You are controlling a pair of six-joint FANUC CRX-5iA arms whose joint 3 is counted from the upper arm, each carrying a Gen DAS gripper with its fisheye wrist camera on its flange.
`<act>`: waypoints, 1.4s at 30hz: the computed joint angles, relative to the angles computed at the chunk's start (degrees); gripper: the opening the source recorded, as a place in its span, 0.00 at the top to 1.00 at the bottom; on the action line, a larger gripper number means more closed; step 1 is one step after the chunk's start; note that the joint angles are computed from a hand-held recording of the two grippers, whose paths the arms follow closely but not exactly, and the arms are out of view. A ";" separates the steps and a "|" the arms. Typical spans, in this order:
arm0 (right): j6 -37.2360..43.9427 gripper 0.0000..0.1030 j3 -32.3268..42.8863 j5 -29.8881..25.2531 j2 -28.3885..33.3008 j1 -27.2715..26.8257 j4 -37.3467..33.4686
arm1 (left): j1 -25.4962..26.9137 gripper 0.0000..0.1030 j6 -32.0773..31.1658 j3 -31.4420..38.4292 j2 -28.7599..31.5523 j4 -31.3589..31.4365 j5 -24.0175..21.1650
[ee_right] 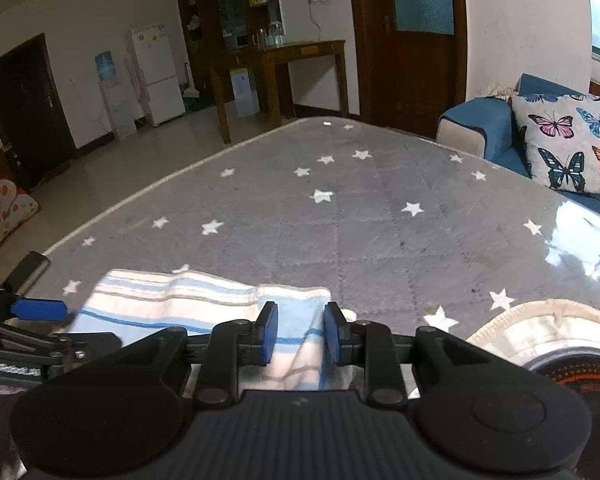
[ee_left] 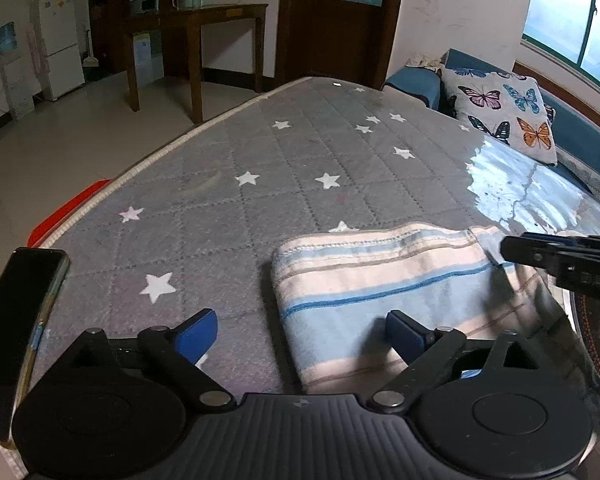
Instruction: Fold clothes
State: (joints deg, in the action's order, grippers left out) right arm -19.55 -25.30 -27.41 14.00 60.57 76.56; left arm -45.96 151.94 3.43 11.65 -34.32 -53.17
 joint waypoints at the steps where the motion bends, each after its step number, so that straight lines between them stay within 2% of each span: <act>1: -0.34 0.72 -0.62 0.74 -0.69 -0.07 1.19 | -0.19 0.06 0.47 -0.12 -0.17 -0.48 -0.23; 2: -0.39 0.69 -0.98 0.99 -1.05 0.05 1.93 | -0.44 0.03 1.33 -0.27 -0.39 -1.17 -0.56; 3: 0.09 0.61 -1.32 1.02 -1.41 0.45 2.74 | -0.71 0.01 2.27 -0.39 -0.60 -1.82 -1.02; 4: 1.20 0.56 -1.46 0.83 -1.59 0.96 2.74 | -0.86 0.01 2.99 -0.60 -0.86 -2.26 -1.23; 9: 5.36 0.55 -1.87 -0.87 -1.63 3.59 1.80 | -1.48 0.00 5.15 -1.63 -2.24 -3.67 -1.77; 12: 6.30 0.46 -1.94 -0.69 -1.37 4.72 2.02 | -2.26 0.00 6.31 -1.85 -2.85 -4.86 -2.23; 18: 14.16 0.42 -1.00 -3.69 -0.02 9.54 -0.81 | -2.86 0.00 7.64 -3.08 -4.24 -5.57 -0.96; 20: 14.99 0.36 -1.18 -3.87 -0.08 10.75 -1.36 | -3.16 0.00 7.62 -3.16 -4.33 -5.48 -1.08; 22: 14.58 0.29 -2.07 -3.70 -0.72 11.96 -0.90 | -3.70 0.00 8.03 -3.00 -4.24 -5.76 -1.78; 30: 8.77 0.26 -6.88 -1.36 -4.68 14.07 3.40 | -6.23 0.00 8.88 -3.24 -3.61 -5.90 -3.97; 35: 4.14 0.24 -9.97 -3.94 -7.98 15.07 3.29 | -7.36 0.00 9.92 -3.58 -3.25 -6.21 -5.30; 38: 1.83 0.23 -11.86 -2.56 -10.01 14.80 1.70 | -8.13 0.00 10.71 -3.44 -2.83 -7.09 -6.70; 42: -3.03 0.23 -13.51 -2.18 -11.67 13.78 5.28 | -8.61 0.00 11.42 -3.80 -3.07 -7.57 -7.42</act>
State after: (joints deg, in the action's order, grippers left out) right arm -22.58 -38.81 -29.59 2.33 74.34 81.84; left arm -54.56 163.36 -0.37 8.58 -41.88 -60.59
